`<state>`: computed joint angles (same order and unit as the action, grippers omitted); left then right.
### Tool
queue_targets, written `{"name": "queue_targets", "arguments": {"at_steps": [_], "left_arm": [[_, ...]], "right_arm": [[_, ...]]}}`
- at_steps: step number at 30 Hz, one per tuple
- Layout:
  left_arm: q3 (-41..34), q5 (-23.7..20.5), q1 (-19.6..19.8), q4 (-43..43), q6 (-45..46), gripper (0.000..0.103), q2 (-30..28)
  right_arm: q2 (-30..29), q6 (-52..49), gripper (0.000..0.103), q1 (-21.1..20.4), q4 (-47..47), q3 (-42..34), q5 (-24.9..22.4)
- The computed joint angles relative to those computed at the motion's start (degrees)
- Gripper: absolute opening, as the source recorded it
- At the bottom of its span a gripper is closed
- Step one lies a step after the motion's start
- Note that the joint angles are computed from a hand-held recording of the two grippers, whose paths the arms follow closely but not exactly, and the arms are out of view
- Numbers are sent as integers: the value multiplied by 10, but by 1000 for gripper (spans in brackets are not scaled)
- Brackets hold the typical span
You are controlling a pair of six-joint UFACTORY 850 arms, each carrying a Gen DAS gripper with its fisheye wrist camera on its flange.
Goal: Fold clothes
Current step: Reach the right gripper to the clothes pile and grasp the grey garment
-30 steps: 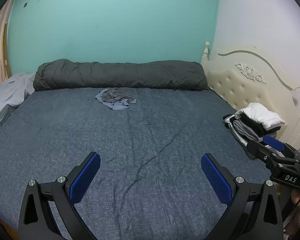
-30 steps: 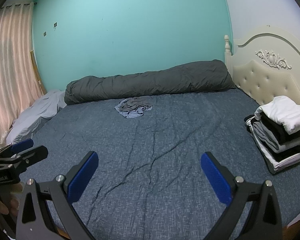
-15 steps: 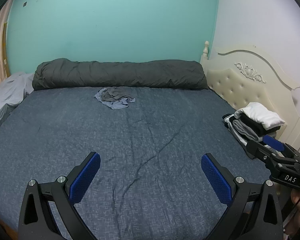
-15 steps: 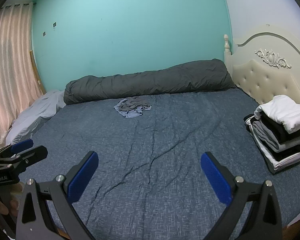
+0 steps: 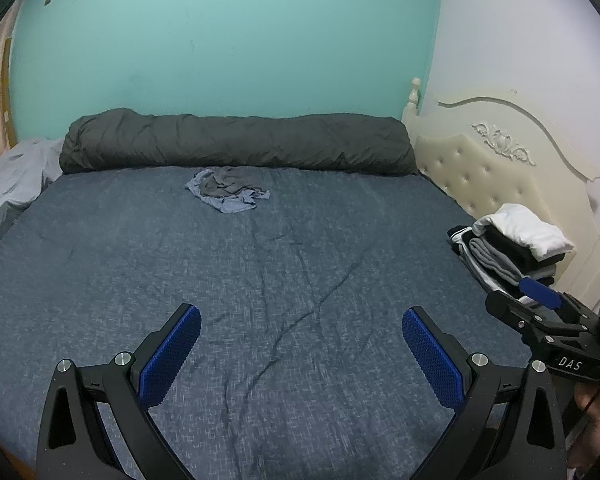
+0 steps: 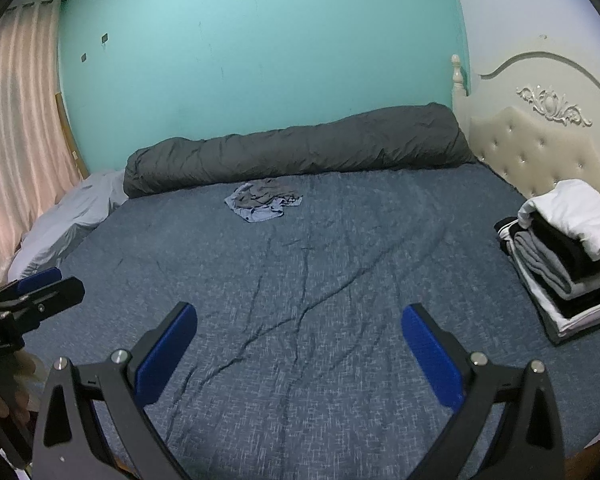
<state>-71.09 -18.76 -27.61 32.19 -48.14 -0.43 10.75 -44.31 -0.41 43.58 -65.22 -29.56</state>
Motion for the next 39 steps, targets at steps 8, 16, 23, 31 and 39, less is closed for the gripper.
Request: {"name": "queue_targets", "arguments": {"at_steps": [8, 16, 23, 31, 39], "left_arm": [[-48, 19, 47, -88, 102, 103, -64], [-128, 34, 99, -207, 226, 103, -157], [-230, 30, 132, -265, 287, 103, -257], [-370, -4, 161, -377, 389, 103, -374], [-549, -87, 179, -381, 400, 103, -485]], "right_arm": [[-78, -6, 103, 25, -11, -45, 21], [-198, -35, 103, 50, -3, -141, 24], [-326, -25, 103, 74, -14, -269, 24], [-458, 42, 103, 97, -79, -440, -15], [-628, 128, 103, 120, -162, -713, -109]]}}
